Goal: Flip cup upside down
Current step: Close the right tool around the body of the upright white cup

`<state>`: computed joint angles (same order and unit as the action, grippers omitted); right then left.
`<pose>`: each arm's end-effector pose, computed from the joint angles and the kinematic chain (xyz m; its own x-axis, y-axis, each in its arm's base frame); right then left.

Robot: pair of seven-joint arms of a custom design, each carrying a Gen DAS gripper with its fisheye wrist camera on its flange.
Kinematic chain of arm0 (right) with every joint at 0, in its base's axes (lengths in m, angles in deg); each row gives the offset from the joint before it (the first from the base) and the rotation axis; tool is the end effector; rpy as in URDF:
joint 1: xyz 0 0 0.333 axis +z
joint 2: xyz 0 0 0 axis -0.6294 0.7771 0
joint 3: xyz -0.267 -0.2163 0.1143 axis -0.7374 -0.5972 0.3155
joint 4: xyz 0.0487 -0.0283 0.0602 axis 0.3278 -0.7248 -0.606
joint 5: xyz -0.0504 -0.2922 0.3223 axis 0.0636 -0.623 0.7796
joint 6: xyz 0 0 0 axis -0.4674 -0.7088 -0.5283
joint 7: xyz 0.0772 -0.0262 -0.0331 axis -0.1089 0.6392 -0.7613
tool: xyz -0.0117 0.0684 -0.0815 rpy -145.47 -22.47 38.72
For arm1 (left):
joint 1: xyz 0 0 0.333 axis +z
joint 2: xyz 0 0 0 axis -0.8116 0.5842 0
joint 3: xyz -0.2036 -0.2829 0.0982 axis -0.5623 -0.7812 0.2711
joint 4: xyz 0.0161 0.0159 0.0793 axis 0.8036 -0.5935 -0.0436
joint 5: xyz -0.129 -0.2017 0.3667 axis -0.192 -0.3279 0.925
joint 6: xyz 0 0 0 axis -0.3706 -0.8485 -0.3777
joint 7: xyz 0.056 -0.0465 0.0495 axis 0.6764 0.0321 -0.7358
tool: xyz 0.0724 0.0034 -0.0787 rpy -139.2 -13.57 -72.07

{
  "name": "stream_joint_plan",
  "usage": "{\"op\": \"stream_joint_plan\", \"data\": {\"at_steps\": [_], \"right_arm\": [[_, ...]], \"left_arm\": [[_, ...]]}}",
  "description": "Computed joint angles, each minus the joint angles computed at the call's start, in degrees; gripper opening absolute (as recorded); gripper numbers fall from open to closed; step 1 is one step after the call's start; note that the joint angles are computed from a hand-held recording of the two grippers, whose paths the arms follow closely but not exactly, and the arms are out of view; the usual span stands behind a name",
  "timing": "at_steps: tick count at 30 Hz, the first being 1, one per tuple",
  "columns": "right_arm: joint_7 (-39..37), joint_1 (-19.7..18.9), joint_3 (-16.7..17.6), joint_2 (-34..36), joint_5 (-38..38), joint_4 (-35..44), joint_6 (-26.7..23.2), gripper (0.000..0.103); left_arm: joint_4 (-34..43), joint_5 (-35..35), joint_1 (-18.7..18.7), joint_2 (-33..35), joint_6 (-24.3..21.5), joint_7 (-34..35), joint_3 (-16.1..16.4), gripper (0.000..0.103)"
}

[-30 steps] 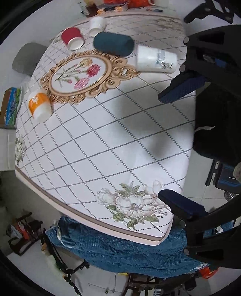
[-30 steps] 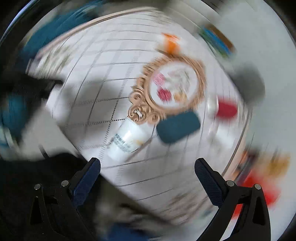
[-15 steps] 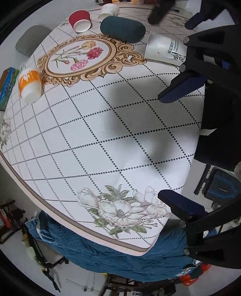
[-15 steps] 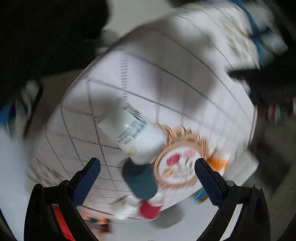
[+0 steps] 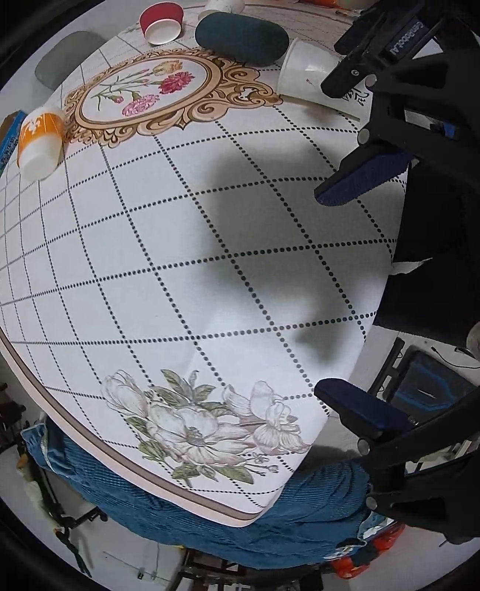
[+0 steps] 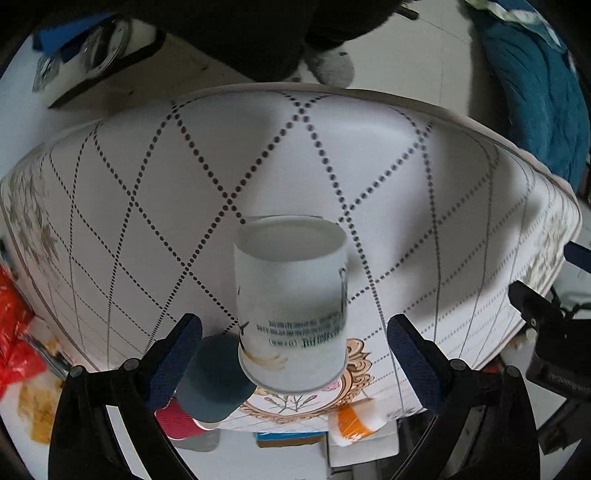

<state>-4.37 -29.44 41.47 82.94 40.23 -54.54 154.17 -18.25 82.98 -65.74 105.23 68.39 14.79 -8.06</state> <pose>0.6789 0.1381 0.4723 -0.0472 0.9985 0.0276 0.8618 0.0268 0.5065 0.7435 -0.2543 0.4989 0.3026 -0.9528 0.0232 -0.9523 -0.3032 -0.0356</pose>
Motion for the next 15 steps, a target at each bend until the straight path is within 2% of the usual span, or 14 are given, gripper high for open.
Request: {"op": "stream_joint_plan", "data": {"at_steps": [8, 15], "right_arm": [[-3.11, -0.46, 0.34, 1.15, 0.98, 0.39, 0.64, 0.095], [-0.73, -0.13, -0.41, 0.15, -0.63, -2.02, 2.25, 0.074]], "left_arm": [[-2.43, -0.12, 0.38, -1.31, 0.94, -0.75, 0.09, 0.096], [-1.99, 0.22, 0.26, -1.10, 0.62, -0.82, 0.08, 0.096]]}}
